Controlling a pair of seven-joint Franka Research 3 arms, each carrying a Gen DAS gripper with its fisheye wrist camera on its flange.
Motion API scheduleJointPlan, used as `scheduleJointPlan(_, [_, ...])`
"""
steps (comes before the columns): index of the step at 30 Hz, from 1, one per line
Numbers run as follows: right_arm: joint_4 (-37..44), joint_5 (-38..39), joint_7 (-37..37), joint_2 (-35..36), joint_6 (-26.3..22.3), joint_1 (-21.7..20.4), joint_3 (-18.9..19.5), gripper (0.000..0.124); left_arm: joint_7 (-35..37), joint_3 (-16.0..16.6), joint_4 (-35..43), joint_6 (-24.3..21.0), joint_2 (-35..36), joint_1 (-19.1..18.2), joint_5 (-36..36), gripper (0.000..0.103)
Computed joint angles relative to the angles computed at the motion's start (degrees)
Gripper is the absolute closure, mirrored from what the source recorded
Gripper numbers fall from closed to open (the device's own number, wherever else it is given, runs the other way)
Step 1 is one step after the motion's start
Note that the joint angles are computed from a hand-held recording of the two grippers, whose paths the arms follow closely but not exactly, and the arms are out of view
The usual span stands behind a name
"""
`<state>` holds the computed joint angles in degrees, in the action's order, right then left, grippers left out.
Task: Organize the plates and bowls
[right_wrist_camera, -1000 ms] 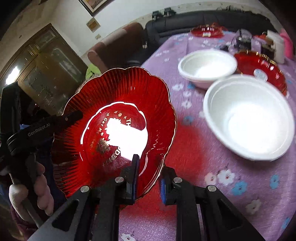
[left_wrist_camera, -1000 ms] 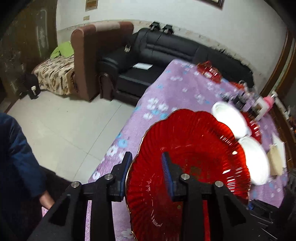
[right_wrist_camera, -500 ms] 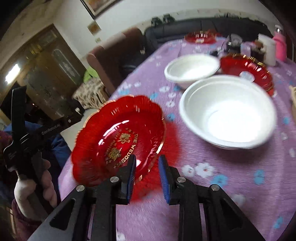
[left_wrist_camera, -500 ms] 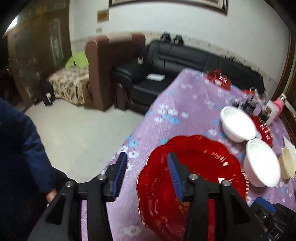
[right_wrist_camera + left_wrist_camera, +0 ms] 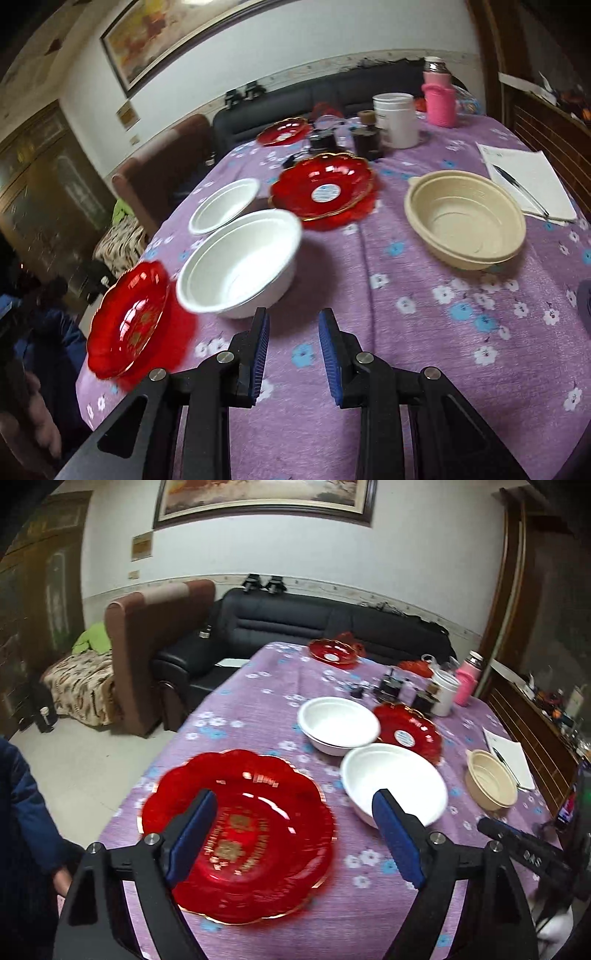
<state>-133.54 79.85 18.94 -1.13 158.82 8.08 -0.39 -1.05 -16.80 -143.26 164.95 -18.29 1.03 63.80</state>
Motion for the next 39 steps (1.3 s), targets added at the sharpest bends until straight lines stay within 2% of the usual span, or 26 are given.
scheduleJointPlan(6, [4.8,-0.3,1.8,4.3,-1.6,-1.1,0.1,0.094,13.2,3.7,3.0,0.5,4.1,-3.1,-11.8,0.018])
scheduleJointPlan(9, [7.5,-1.8,3.7,6.1,-2.6,-1.7,0.5,0.094,22.3,5.9,6.8,-0.7,7.6,-4.4,-20.3,0.018])
scheduleJointPlan(10, [8.9,-3.3,5.2,6.8,-3.8,-1.9,0.6,0.094,27.3,7.2,9.1,-1.5,9.7,-5.3,-25.1,0.018])
scheduleJointPlan(14, [17.6,-13.1,14.4,11.8,-10.8,-2.5,1.4,0.094,40.7,8.7,18.3,-4.6,18.1,-5.9,-37.6,0.018])
scheduleJointPlan(16, [24.1,-19.9,21.2,16.1,-13.2,-2.1,2.0,0.094,44.7,8.9,23.8,-6.8,22.9,-5.2,-42.2,0.018])
scheduleJointPlan(20, [36.7,-33.1,34.2,24.8,-15.8,-0.5,2.7,0.094,50.4,8.4,29.9,-7.9,29.3,-3.1,-52.3,0.018])
scheduleJointPlan(23, [46.0,-40.8,42.2,31.2,-19.4,0.5,2.7,0.094,53.6,8.0,34.5,-10.2,33.9,-1.9,-56.2,0.019])
scheduleJointPlan(24, [48.3,-43.1,44.6,32.8,-20.1,1.0,2.6,0.094,54.9,7.9,36.4,-11.4,35.6,-1.5,-57.1,0.025])
scheduleJointPlan(25, [50.9,-45.5,46.8,34.7,-20.9,1.5,2.5,0.094,56.2,7.7,38.3,-12.7,37.3,-1.1,-58.0,0.041])
scheduleJointPlan(27, [54.0,-49.5,49.9,36.9,-21.4,2.3,2.6,0.094,59.6,6.5,42.1,-15.4,40.6,0.3,-61.2,0.057])
scheduleJointPlan(28, [55.4,-51.1,51.4,38.0,-21.6,2.6,2.6,0.094,61.1,5.9,43.8,-16.5,42.2,1.0,-63.0,0.061])
scheduleJointPlan(31, [59.0,-55.1,55.1,40.6,-22.3,3.2,2.9,0.094,61.0,6.4,47.2,-18.5,45.5,0.6,-64.2,0.061])
scheduleJointPlan(34, [61.7,-59.1,58.4,42.7,-22.7,4.2,2.4,0.095,62.6,5.4,49.5,-19.4,47.8,1.3,-66.2,0.061])
scheduleJointPlan(36, [61.7,-60.5,59.1,43.0,-22.1,4.3,2.7,0.104,64.1,4.7,50.5,-19.9,48.7,1.6,-67.2,0.061])
scheduleJointPlan(39, [60.3,-61.9,58.9,42.2,-21.0,4.2,3.1,0.113,66.8,4.0,51.6,-21.1,49.3,1.5,-68.0,0.080])
